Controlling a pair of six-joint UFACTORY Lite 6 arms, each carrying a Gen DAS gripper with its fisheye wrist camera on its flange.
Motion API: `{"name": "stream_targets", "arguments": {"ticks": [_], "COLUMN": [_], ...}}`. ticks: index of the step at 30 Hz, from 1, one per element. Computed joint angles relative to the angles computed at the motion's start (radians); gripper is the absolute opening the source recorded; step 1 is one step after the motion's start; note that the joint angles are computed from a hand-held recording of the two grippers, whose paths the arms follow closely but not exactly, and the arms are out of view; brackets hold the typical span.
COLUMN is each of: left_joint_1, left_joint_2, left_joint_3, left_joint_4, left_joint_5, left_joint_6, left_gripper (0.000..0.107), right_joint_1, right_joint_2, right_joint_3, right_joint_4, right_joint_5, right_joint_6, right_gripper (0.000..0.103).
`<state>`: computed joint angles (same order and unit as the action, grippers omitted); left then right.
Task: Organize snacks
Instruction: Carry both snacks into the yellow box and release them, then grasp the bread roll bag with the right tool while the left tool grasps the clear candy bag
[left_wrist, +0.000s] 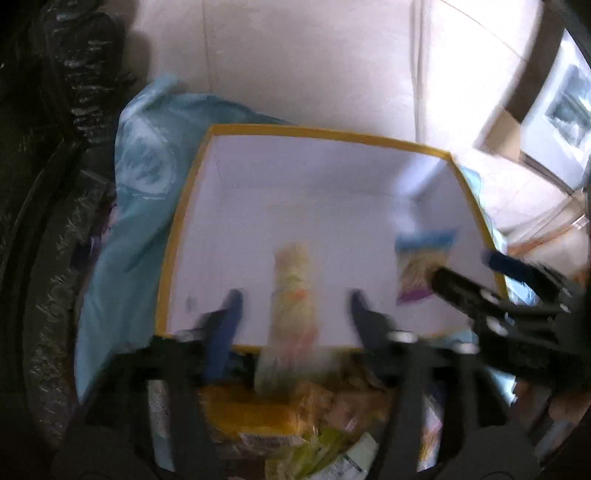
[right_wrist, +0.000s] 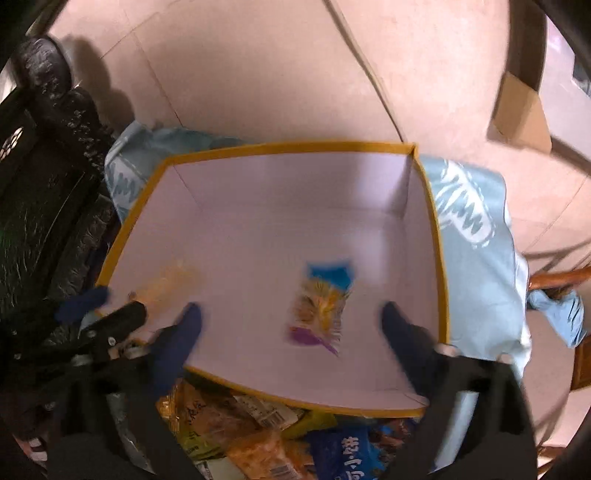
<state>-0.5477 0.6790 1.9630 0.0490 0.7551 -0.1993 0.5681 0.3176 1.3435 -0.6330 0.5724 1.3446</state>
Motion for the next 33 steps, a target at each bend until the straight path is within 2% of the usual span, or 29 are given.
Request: {"name": "stream_targets", "arguments": {"ticks": [1,3,4,7,11,12,17,20,22,24,26,28,31,33], "left_joint_1": [0.002,0.011,0.014,-0.006,-0.036,-0.030,0.015,0.017,0.045,0.055,0.091,0.106,0.170,0.194], "left_joint_2": [-0.017,-0.073,-0.126,-0.253,-0.439,-0.510,-0.685,-0.796,-0.851,-0.870,-0.880,-0.886,-0.892,-0.883], "left_joint_3": [-0.022,-0.087,-0.152,-0.285,-0.503,-0.590,-0.798,-0.927,-1.000,-1.053,-1.103,-1.146,-1.195,-1.212], "left_joint_4": [0.044,0.061,0.074,0.174,0.282,0.275,0.135,0.196,0.163,0.200,0.144,0.179,0.120,0.146], "left_joint_5": [-0.024,-0.065,-0.104,-0.133,-0.162,-0.174,-0.141,-0.127,-0.122,-0.121,-0.128,-0.149,-0.178,-0.199], "left_joint_6": [-0.053,-0.084,-0.098,-0.160,-0.147,-0.123,0.000,-0.034,0.012,-0.023,0.046,0.007,0.043,0.025], "left_gripper": [0.090,0.099,0.099,0.099,0.099,0.099,0.099,0.099,0.099,0.099,0.099,0.099,0.099,0.099], "right_joint_1": [0.010,0.045,0.058,0.131,0.318,0.371,0.653,0.775,0.820,0.851,0.851,0.845,0.831,0.807], "right_joint_2": [-0.012,-0.065,-0.094,-0.197,-0.335,-0.361,-0.448,-0.467,-0.455,-0.449,-0.482,-0.508,-0.553,-0.582], "right_joint_3": [-0.008,-0.044,-0.067,-0.165,-0.329,-0.365,-0.534,-0.617,-0.644,-0.676,-0.739,-0.803,-0.885,-0.948], "right_joint_4": [-0.030,-0.092,-0.116,-0.206,-0.308,-0.311,-0.268,-0.218,-0.164,-0.122,-0.095,-0.089,-0.095,-0.125], "right_joint_5": [0.012,0.039,0.047,0.105,0.271,0.314,0.446,0.448,0.456,0.474,0.453,0.426,0.371,0.318], "right_joint_6": [0.029,0.091,0.124,0.283,0.560,0.611,0.912,1.065,1.105,1.127,1.134,1.124,1.115,1.131], "right_gripper": [0.100,0.102,0.102,0.102,0.102,0.102,0.102,0.102,0.102,0.102,0.102,0.102,0.102,0.102]}}
